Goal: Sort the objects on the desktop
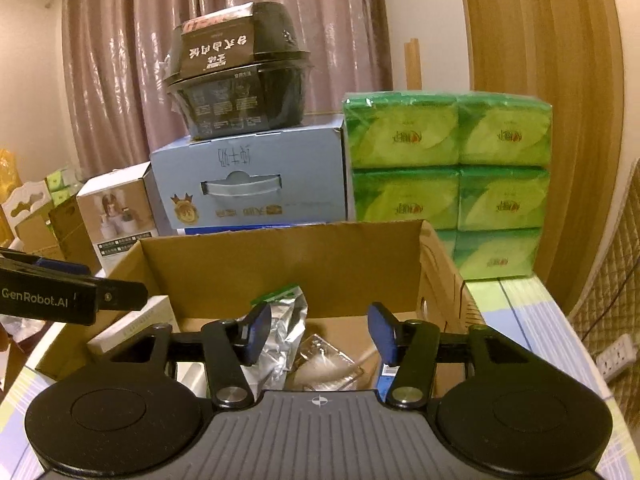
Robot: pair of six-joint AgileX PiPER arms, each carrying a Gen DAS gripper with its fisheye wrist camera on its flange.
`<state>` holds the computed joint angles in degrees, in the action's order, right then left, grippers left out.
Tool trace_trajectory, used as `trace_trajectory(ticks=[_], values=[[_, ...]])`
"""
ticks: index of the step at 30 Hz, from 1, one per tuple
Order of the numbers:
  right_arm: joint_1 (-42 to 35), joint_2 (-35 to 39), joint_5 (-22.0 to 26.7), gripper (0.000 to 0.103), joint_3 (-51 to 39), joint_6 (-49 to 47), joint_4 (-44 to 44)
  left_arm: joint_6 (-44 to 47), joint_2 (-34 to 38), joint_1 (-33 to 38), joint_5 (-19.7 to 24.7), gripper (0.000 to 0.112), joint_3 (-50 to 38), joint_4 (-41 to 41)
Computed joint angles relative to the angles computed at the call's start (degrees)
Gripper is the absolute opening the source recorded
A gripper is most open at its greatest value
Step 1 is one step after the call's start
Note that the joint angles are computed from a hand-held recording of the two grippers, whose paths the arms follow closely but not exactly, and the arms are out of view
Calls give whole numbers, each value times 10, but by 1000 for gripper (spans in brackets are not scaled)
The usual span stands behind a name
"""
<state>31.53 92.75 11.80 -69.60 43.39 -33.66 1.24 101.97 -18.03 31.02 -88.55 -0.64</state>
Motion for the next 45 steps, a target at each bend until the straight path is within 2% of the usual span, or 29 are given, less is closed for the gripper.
trace_trajectory(ticks=[4, 11, 13, 14, 15, 18, 21, 26, 30, 32, 34, 36, 40, 41, 45], values=[[2, -5, -2, 54, 5, 30, -30, 2, -2, -2, 1, 76, 2, -1], [3, -6, -3, 64, 9, 64, -64, 5, -4, -2, 2, 78, 5, -1], [2, -8, -6, 68, 11, 54, -52, -2, -4, -3, 2, 80, 5, 5], [2, -11, -8, 75, 15, 62, -61, -10, -5, -4, 4, 83, 6, 13], [3, -15, -8, 82, 20, 88, -89, -20, -7, -6, 4, 85, 7, 23], [2, -30, -10, 92, 35, 152, -153, -50, -25, -10, -6, 96, 32, 55], [-5, -51, -5, 101, 45, 117, -104, -72, -61, -12, -19, 101, 76, 79], [4, -122, 16, 101, 104, 74, -42, -81, -147, -4, -44, 102, 170, 59], [12, -213, 37, 101, 177, 48, 15, -203, -247, -27, -66, 102, 262, 147], [23, -255, 62, 101, 201, 59, 15, -231, -298, -38, -59, 102, 298, 146], [33, -297, 98, 101, 219, 35, 52, -285, -337, -60, -26, 102, 316, 173], [39, -329, 135, 101, 224, -28, 117, -322, -372, -91, 20, 102, 324, 191], [70, -390, 233, 101, 214, -98, 176, -479, -414, -218, 152, 102, 322, 323], [80, -403, 264, 101, 206, -104, 182, -513, -421, -258, 191, 102, 318, 348], [144, -446, 383, 101, 174, -53, 143, -620, -445, -396, 304, 102, 317, 416]])
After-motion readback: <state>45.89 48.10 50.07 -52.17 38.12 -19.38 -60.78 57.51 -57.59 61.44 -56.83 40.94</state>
